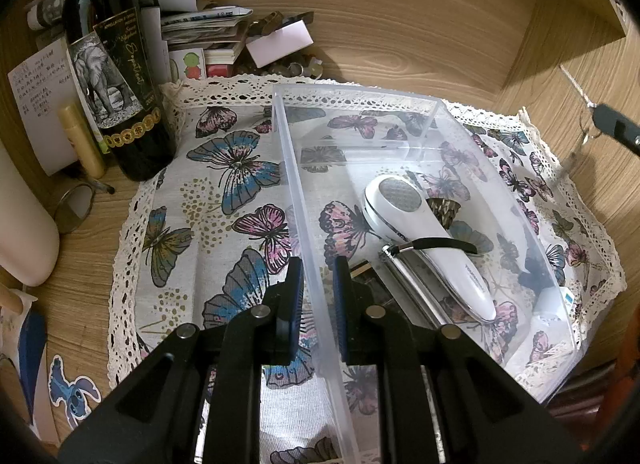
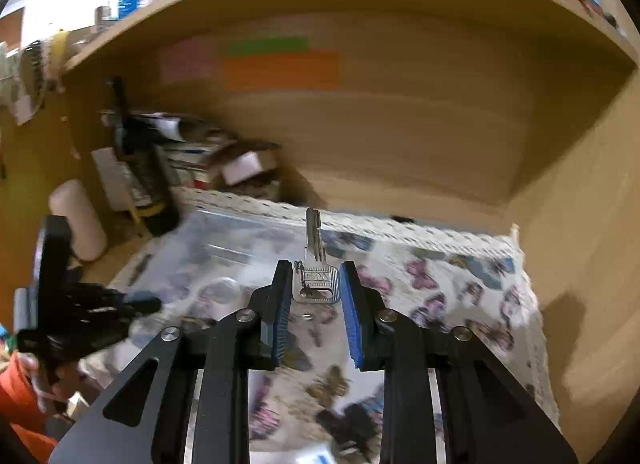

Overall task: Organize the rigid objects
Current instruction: 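Carry the key into the box with the right gripper and release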

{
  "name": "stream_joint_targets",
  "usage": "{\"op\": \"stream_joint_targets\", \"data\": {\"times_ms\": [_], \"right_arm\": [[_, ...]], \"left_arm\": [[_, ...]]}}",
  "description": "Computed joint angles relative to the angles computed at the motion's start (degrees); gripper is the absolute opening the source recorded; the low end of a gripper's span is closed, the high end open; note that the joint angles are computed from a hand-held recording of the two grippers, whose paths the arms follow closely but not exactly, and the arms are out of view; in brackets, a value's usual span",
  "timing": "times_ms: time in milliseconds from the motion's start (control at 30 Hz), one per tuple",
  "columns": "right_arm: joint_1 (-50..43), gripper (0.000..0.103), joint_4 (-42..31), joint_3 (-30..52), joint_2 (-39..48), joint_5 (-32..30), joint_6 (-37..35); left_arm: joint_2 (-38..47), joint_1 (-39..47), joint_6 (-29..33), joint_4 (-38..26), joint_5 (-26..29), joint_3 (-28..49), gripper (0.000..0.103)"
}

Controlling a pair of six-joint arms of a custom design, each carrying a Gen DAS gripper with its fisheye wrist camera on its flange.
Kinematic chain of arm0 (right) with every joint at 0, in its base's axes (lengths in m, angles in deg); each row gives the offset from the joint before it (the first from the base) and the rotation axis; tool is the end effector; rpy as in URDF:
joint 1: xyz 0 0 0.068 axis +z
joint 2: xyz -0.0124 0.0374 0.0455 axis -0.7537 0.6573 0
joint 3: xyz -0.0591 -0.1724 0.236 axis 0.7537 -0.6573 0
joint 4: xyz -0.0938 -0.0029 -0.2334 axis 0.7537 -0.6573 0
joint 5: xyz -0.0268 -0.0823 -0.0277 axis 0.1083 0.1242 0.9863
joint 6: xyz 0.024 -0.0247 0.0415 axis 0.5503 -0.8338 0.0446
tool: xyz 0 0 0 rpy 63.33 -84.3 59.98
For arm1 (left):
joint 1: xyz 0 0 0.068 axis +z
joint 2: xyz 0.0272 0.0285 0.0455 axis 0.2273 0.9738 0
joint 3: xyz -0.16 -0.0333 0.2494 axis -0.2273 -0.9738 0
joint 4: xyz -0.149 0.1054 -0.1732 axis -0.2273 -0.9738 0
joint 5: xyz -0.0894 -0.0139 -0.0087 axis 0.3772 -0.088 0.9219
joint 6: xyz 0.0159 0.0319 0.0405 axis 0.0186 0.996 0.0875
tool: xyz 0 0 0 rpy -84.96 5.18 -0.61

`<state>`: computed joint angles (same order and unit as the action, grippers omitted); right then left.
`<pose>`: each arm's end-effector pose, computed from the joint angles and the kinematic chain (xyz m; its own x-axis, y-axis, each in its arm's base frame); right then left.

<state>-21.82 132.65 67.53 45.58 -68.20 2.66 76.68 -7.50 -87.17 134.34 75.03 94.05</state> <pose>0.1693 0.0824 0.0963 -0.5495 -0.1507 -0.8218 -0.3130 0.9491 0.0353 0.1761 -0.0651 0.0142 -0.7875 0.0341 -0.6154 0.1435 0.9812 -0.1292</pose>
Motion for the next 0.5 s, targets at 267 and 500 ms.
{"op": "stream_joint_targets", "data": {"times_ms": [267,500], "right_arm": [[8.3,0.022,-0.3,3.9,4.0,-0.2,0.7],[11.4,0.022,-2.5,8.8,12.0,-1.5,1.5]], "left_arm": [[0.1,0.0,0.0,0.2,0.0,0.0,0.013],[0.2,0.0,0.0,0.2,0.1,-0.1,0.013]]}}
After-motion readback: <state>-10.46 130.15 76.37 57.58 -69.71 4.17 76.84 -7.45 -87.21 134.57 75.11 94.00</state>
